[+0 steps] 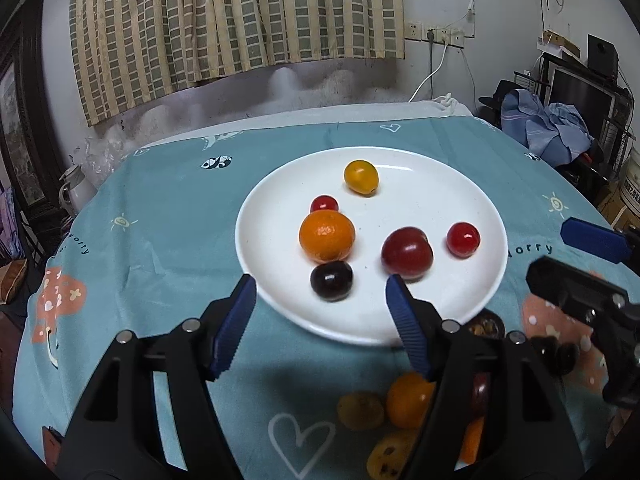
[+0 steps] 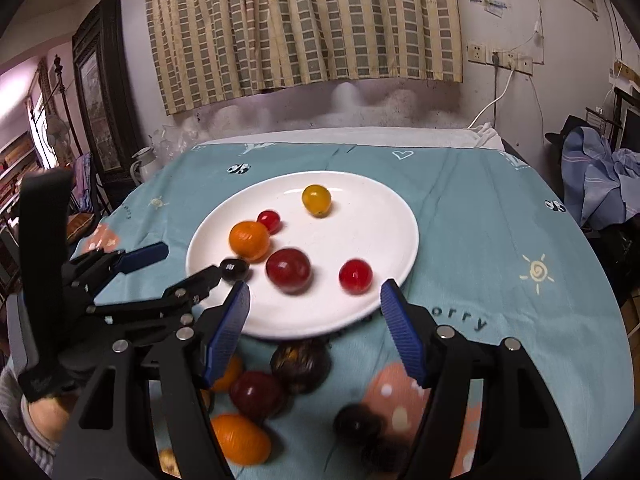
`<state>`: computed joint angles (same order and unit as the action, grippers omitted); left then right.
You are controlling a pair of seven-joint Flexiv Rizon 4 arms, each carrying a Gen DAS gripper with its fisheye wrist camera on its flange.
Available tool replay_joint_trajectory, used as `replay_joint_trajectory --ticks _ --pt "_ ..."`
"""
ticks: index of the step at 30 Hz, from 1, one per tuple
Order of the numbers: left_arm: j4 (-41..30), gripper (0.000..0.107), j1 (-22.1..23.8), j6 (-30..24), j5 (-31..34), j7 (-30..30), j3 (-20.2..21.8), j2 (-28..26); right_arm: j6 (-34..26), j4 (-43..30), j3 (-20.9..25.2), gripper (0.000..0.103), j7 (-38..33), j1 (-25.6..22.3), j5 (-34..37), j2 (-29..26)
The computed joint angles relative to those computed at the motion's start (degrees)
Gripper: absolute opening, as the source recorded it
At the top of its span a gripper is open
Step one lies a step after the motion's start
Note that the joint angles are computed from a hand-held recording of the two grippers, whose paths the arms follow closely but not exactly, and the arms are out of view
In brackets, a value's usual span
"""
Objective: Organize fruits
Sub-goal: 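Lower both plums onto the white plate and open both grippers, then grasp a mandarin orange with the right gripper while the left gripper grasps a yellow pear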
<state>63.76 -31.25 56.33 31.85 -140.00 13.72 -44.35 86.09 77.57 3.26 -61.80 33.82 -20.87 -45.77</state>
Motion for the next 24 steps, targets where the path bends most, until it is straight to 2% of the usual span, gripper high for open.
replay_joint_trajectory --ticks 2,5,12,17,24 --pt "1.4 0.07 -0.7 0.2 0.6 -0.8 0.4 0.8 1.0 2.8 0.1 0.068 -0.6 0.2 -0.2 1.2" --pt "3.6 0.081 -2.6 -0.2 3.0 -4.1 2.0 2.4 2.3 6.5 -0.6 0.068 -0.7 0.9 -0.4 2.8" --pt "7.7 0.082 -3.8 -1.0 7.2 -8.8 1.5 5.6 4.1 12.8 -0.3 0.069 -0.6 0.8 -0.1 5.4" --pt "8.2 0.084 -3.3 -1.5 8.8 -9.9 0.3 6.3 3.0 12.4 1.0 0.069 -1.8 0.3 -0.6 5.1" --pt "8.1 0.084 -2.5 -2.0 8.9 -8.7 -0.9 6.4 -0.1 10.7 5.3 0.069 -4.8 -2.0 0.4 3.9"
